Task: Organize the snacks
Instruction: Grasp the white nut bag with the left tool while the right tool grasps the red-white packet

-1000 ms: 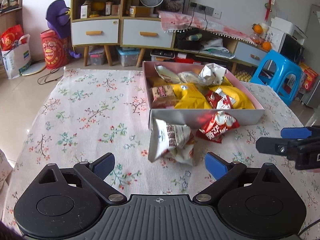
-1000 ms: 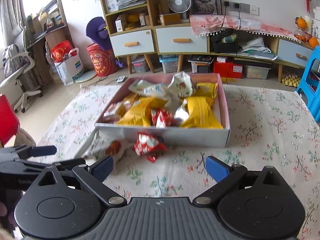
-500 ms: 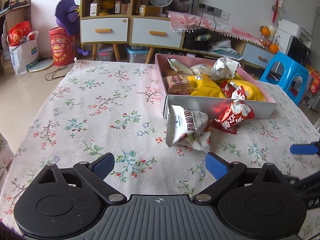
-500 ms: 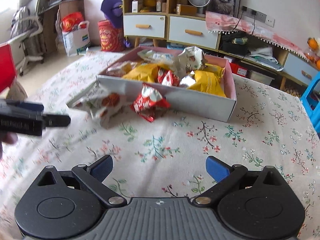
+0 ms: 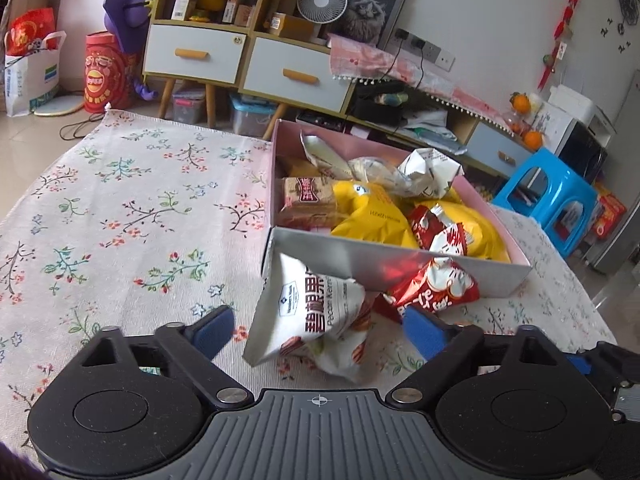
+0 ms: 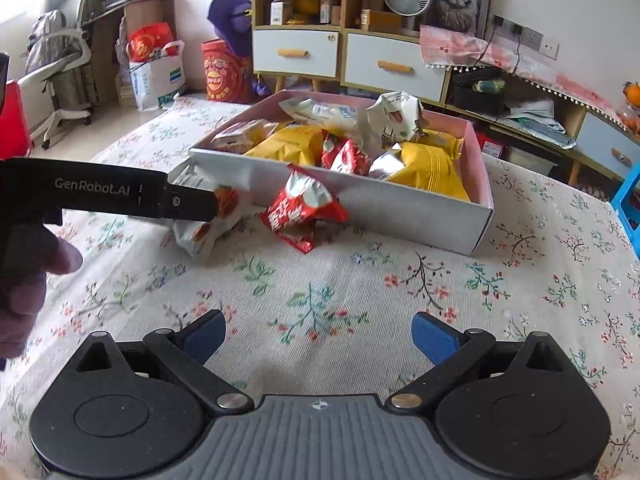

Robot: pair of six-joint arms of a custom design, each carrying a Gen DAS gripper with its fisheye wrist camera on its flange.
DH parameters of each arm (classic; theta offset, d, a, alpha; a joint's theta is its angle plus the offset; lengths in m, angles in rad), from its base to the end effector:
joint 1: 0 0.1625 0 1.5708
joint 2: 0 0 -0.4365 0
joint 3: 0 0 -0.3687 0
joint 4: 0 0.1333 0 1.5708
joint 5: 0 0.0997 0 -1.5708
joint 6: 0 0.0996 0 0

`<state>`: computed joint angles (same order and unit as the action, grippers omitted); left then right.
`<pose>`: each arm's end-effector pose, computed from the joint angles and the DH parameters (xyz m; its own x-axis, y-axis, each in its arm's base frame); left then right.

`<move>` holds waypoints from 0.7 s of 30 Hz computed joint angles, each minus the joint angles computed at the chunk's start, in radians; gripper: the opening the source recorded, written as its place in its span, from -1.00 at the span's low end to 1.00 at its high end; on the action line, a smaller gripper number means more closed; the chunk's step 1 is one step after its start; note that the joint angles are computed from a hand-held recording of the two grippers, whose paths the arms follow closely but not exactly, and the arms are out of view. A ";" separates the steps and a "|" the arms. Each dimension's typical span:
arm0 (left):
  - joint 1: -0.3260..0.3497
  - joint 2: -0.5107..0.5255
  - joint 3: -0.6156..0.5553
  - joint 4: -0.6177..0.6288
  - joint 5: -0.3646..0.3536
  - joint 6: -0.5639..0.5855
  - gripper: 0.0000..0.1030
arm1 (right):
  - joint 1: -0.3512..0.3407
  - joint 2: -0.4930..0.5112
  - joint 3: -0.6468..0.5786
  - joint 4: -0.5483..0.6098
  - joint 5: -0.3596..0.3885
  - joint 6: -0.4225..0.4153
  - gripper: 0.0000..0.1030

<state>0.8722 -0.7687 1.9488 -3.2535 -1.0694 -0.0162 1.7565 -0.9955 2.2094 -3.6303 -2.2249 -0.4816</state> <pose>-0.2366 -0.5634 0.0965 -0.8294 0.3758 -0.4133 0.5502 0.6772 -0.4885 0.1622 -0.4697 0.2055 -0.7090 -0.0352 0.7043 -0.5087 0.7171 -0.4763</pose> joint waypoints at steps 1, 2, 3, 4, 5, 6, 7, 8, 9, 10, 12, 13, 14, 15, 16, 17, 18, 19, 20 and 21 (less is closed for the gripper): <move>0.000 0.002 -0.003 0.001 0.000 -0.001 0.44 | -0.003 0.003 -0.005 -0.003 0.002 0.003 0.78; 0.002 0.004 -0.006 0.007 -0.003 -0.005 0.35 | -0.005 0.006 -0.009 -0.006 0.005 0.005 0.78; 0.005 0.003 -0.010 0.018 -0.008 -0.009 0.18 | -0.007 0.011 -0.014 -0.010 0.006 0.007 0.78; 0.006 0.003 -0.013 0.025 -0.006 -0.015 0.15 | -0.009 0.014 -0.018 -0.010 0.009 0.012 0.78; 0.006 0.004 -0.012 0.023 -0.007 -0.015 0.15 | -0.012 0.015 -0.022 -0.007 0.013 0.016 0.78; 0.007 0.004 -0.011 0.019 -0.008 -0.015 0.14 | -0.015 0.016 -0.028 -0.001 0.015 0.022 0.78; 0.006 0.004 -0.010 0.017 -0.007 -0.015 0.13 | -0.016 0.019 -0.035 0.007 0.017 0.025 0.78; 0.005 0.004 -0.009 0.017 -0.005 -0.016 0.12 | -0.018 0.022 -0.043 0.014 0.016 0.026 0.77; 0.006 0.004 -0.010 0.017 -0.006 -0.015 0.10 | -0.019 0.026 -0.051 0.017 0.014 0.025 0.77; 0.004 0.004 -0.009 0.018 -0.003 -0.016 0.06 | -0.019 0.032 -0.060 0.013 0.010 0.024 0.77; 0.001 0.002 -0.011 0.029 0.010 -0.022 -0.07 | -0.020 0.040 -0.075 0.003 0.013 0.028 0.77; 0.001 0.000 -0.013 0.035 0.009 -0.027 -0.08 | -0.022 0.043 -0.081 0.001 0.018 0.036 0.77; 0.002 -0.001 -0.014 0.042 0.009 -0.033 -0.09 | -0.025 0.044 -0.087 0.001 0.025 0.044 0.76; 0.002 -0.003 -0.015 0.048 0.009 -0.038 -0.11 | -0.027 0.045 -0.093 0.002 0.031 0.052 0.76; 0.002 -0.004 -0.015 0.051 0.009 -0.040 -0.13 | -0.029 0.048 -0.099 0.001 0.034 0.057 0.76; 0.002 -0.006 -0.015 0.054 0.009 -0.042 -0.13 | -0.031 0.053 -0.106 -0.001 0.037 0.059 0.75; 0.001 -0.007 -0.015 0.058 0.010 -0.044 -0.14 | -0.032 0.058 -0.113 -0.003 0.037 0.061 0.74; 0.001 -0.009 -0.016 0.062 0.009 -0.050 -0.15 | -0.034 0.062 -0.119 -0.004 0.037 0.064 0.72; 0.002 -0.011 -0.018 0.071 0.006 -0.056 -0.16 | -0.034 0.066 -0.125 0.001 0.037 0.064 0.70; 0.001 -0.014 -0.019 0.078 0.005 -0.061 -0.18 | -0.035 0.071 -0.131 0.002 0.035 0.063 0.68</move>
<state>0.8732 -0.7824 1.9300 -3.1760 -1.0642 -0.0774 1.7218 -0.9242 2.0789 -3.6280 -2.1896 -0.4182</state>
